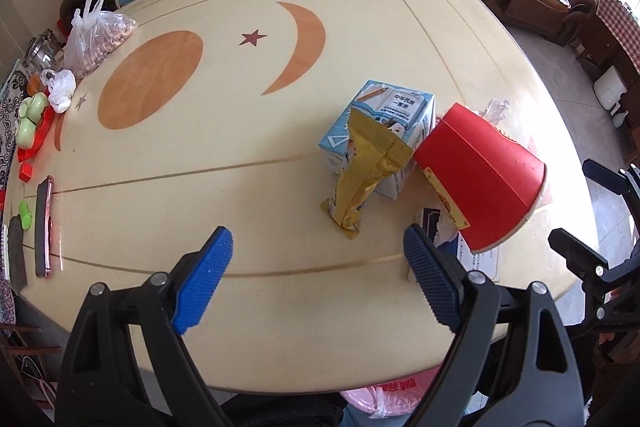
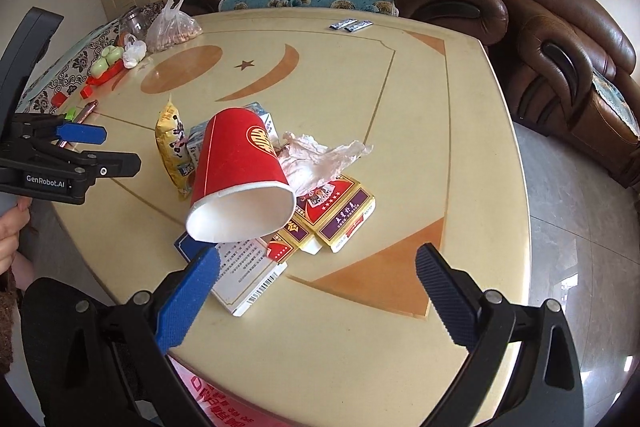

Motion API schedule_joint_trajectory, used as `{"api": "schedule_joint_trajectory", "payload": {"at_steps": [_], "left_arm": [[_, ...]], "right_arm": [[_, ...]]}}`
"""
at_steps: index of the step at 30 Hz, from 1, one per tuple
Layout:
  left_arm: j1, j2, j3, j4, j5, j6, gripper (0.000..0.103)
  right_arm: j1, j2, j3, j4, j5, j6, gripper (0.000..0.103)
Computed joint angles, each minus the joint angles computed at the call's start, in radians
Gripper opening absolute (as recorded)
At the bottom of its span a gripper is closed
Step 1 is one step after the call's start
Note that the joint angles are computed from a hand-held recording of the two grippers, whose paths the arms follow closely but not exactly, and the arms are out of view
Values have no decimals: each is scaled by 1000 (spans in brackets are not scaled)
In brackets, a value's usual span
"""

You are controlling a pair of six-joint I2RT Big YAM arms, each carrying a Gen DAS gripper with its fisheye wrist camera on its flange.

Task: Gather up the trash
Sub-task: 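Grasp the yellow snack wrapper with the left tool while the right tool grasps the red cup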

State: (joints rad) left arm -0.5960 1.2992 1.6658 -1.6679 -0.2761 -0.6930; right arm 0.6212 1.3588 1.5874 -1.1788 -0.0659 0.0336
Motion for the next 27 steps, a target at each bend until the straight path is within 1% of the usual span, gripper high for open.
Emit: {"api": "schedule_joint_trajectory", "payload": {"at_steps": [3,6,10,14,16,19,20,21,22,23,24,25,26,27], "left_arm": [[24,11,-10,27,16,26,85],[46,21,-26,53,31,48,85],[68,21,-50,93,48,58,85],[77,8,-74,147,48,74,85],[80,-1,-87,175,49,83,85],[78,-4,-97,199,51,96,85],[78,-6,-100,209,52,99,85],[79,-9,-104,221,57,103,84],[81,-13,-111,236,68,111,79],[82,-17,-118,249,80,117,77],[83,-19,-123,258,93,122,76],[84,-18,-127,263,106,127,70],[83,-16,-131,266,114,129,65],[82,-14,-135,267,120,129,58]], "right_arm": [[1,24,7,18,-1,-19,96],[8,49,12,38,17,-34,96],[12,70,13,73,15,-55,94],[12,73,2,120,2,-71,76],[7,72,-3,141,-24,-71,69],[7,72,-7,159,-40,-80,65],[11,71,-8,165,-34,-85,58],[14,72,-8,167,-35,-92,55],[18,75,-5,166,-40,-99,50],[21,78,-2,164,-40,-104,44],[25,83,2,160,-38,-109,40],[28,83,1,161,-33,-110,39],[31,82,-4,169,-27,-108,35],[32,82,-6,174,-28,-107,27]]}}
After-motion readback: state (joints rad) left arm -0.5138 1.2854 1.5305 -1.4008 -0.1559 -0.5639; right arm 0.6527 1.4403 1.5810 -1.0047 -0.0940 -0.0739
